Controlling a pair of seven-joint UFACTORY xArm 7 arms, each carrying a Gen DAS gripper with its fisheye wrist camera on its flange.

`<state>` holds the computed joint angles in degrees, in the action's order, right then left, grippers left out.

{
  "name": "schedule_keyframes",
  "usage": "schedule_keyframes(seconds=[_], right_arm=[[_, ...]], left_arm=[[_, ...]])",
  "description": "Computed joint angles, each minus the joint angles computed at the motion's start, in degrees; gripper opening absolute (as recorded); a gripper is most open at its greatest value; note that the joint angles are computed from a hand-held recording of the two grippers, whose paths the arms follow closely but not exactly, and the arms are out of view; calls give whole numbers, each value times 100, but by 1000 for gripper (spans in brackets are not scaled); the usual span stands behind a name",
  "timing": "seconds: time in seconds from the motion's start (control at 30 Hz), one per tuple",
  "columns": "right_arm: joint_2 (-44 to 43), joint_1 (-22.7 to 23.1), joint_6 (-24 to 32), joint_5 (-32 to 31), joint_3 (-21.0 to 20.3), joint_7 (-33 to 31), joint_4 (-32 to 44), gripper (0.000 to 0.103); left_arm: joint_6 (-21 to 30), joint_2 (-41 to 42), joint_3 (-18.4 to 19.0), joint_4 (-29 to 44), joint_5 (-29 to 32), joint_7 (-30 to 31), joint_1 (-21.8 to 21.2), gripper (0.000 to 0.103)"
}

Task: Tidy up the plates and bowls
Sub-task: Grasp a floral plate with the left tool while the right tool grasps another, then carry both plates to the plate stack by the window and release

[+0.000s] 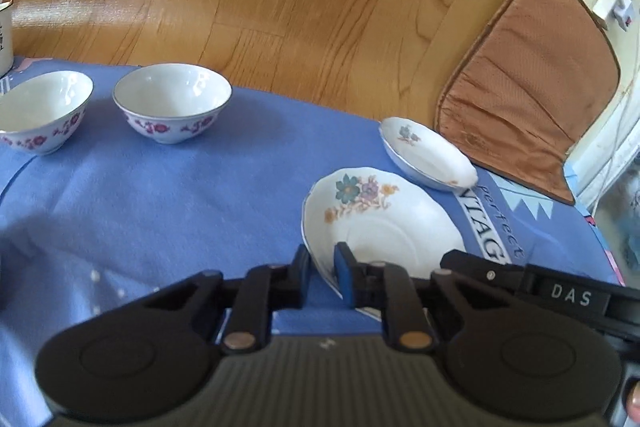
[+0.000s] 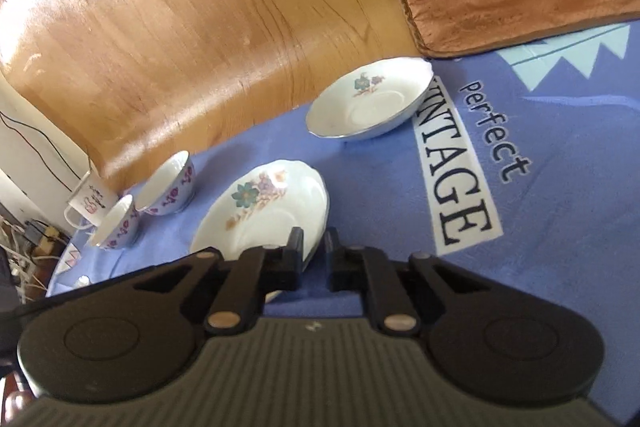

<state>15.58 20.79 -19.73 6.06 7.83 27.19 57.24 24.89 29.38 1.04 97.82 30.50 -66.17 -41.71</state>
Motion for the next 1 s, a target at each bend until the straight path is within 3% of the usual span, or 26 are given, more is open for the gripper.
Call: schedule_keyframes(seconds=[0.13, 0.27, 0.47, 0.73, 1.0], right_arm=[[-430, 188, -427, 328, -137, -152, -622, 13], [-943, 519, -953, 1388, -217, -928, -1376, 13], [-1370, 255, -1511, 2079, 35, -1140, -2124, 13], [-2013, -62, -2020, 2119, 226, -757, -3165, 13], [-2189, -221, -2542, 2118, 314, -418, -3696, 13]], left_arm=[[-174, -123, -32, -125, 97, -130, -135, 14], [-82, 64, -176, 223, 59, 116, -268, 14], [288, 598, -304, 1103, -208, 759, -598, 15], [950, 1258, -222, 2221, -431, 1348, -1158, 16], [1522, 1968, -150, 3490, -756, 1927, -1426, 17]])
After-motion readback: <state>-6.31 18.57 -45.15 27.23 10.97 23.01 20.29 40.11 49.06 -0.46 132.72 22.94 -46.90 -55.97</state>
